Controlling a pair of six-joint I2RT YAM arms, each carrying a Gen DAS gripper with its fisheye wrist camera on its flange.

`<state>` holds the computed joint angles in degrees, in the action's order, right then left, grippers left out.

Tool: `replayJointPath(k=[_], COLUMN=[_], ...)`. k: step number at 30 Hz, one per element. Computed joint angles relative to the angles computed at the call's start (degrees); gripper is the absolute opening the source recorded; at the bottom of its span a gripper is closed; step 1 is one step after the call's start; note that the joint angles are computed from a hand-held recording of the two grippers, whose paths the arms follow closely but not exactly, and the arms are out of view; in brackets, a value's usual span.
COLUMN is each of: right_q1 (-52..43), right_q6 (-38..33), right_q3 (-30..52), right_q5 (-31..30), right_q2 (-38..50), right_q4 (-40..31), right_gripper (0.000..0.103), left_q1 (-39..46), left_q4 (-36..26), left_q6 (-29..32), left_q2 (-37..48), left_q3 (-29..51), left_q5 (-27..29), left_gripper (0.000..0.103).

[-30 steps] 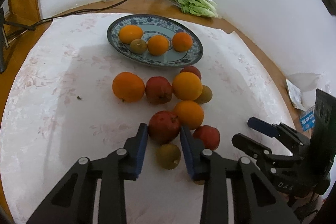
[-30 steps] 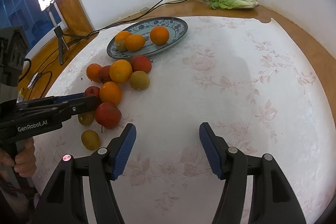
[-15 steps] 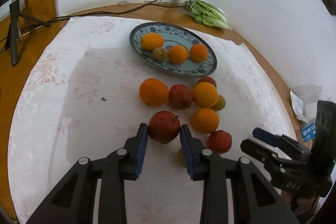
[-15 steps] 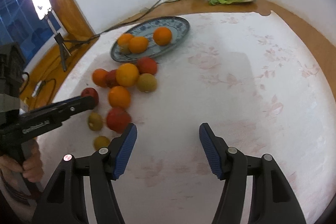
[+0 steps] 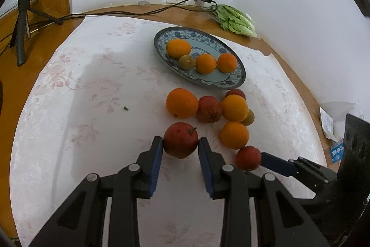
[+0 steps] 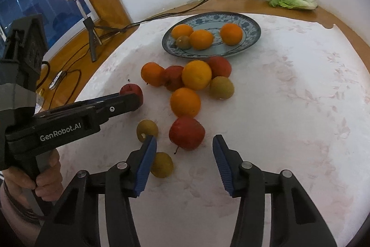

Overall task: Organize fruits
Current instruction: 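Grasp a red apple with the left gripper while the right gripper grasps another red apple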

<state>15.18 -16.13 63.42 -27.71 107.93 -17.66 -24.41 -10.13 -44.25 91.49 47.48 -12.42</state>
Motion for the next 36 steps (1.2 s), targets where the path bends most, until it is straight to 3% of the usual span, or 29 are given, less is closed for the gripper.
replayJointPath(k=[8, 13, 36], right_q1=[0.89, 0.51, -2.83], right_q6=[0.94, 1.2, 0.5], right_q3=[-0.23, -0.79, 1.25], right_q5=[0.24, -0.09, -1.5], right_q2=[0.3, -0.14, -3.5], right_q4=[0.66, 1.52, 2.38], right_gripper=[0.047, 0.033, 0.032], left_q1=[0.41, 0.22, 0.11], left_q4=[0.4, 0.26, -3.38], left_q6=[-0.35, -0.34, 1.95], left_q2=[0.18, 0.23, -1.27], left_q3=[-0.31, -0.07, 4.34], left_q5=[0.53, 0.55, -1.35], left_gripper=[0.033, 0.033, 0.033])
